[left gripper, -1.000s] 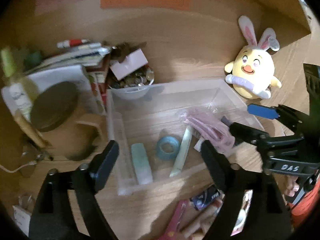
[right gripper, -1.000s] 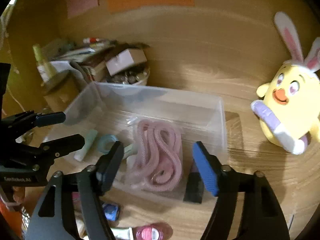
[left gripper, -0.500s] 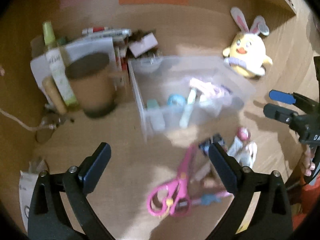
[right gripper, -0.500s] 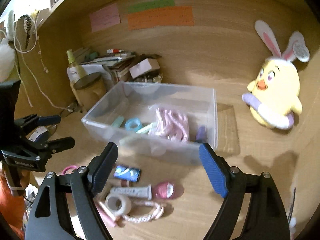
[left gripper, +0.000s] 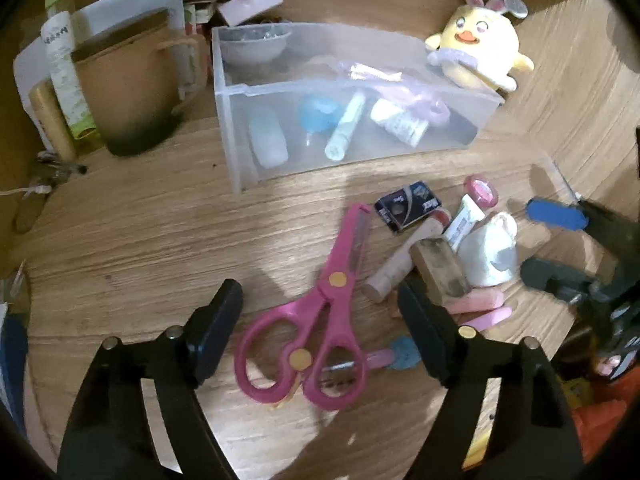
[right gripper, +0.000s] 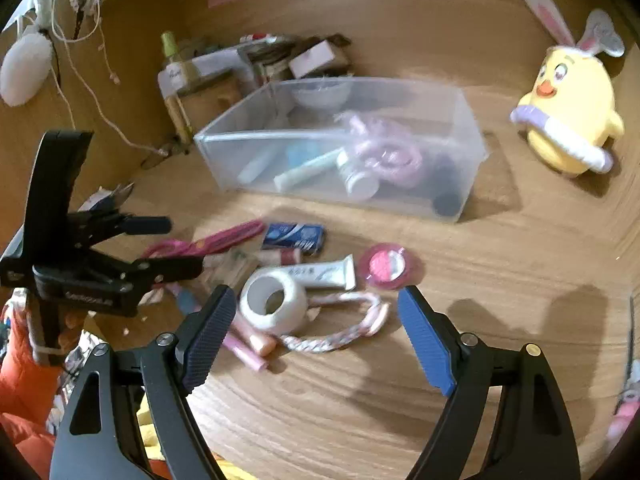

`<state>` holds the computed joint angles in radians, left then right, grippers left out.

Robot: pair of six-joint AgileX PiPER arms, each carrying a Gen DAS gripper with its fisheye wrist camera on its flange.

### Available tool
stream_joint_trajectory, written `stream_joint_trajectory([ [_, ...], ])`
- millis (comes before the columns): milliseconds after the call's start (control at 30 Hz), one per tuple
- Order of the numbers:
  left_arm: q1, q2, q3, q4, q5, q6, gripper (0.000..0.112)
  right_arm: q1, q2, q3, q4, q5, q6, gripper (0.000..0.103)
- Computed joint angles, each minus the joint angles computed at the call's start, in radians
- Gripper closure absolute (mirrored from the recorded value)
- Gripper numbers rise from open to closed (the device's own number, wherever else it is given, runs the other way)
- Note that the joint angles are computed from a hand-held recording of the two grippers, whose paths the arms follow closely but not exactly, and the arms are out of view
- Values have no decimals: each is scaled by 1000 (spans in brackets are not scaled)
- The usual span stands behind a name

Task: Organize objects
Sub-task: 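Grasp the pink scissors with the left tool while the right tool grasps the white tape roll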

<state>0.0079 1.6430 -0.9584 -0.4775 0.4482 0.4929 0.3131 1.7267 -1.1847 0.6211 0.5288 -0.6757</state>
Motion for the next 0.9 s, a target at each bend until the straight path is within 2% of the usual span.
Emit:
stream_joint_trajectory([
  [133, 36, 5, -5, -135, 46, 155, 52, 34, 21, 0, -32, -9, 8, 43],
  [200, 51, 7, -7, -189, 76, 220, 59, 51, 26, 3, -53, -20, 16, 49],
  [233, 56, 7, -9, -200, 88, 235, 63, 59, 29, 3, -65, -24, 20, 53],
  [267, 54, 8, -12, -188, 91, 227, 71, 65, 32, 3, -69, -27, 18, 55],
  [333, 43, 7, -11, -135, 79, 186, 75, 76, 38, 0, -83, -29, 21, 67],
  [467, 32, -9, 11, -77, 38, 142, 87, 88, 32, 13, -100, -63, 35, 67],
  [567, 13, -28, 31, 10, -15, 50, 93, 88, 24, 20, -101, -82, 38, 67],
  [767, 24, -64, 61, 16, -85, 18, 94, 68, 8, 7, -74, -92, 32, 68],
  [900, 44, -104, 70, -10, -95, 21, 94, 41, 8, -21, -53, -93, 33, 68],
])
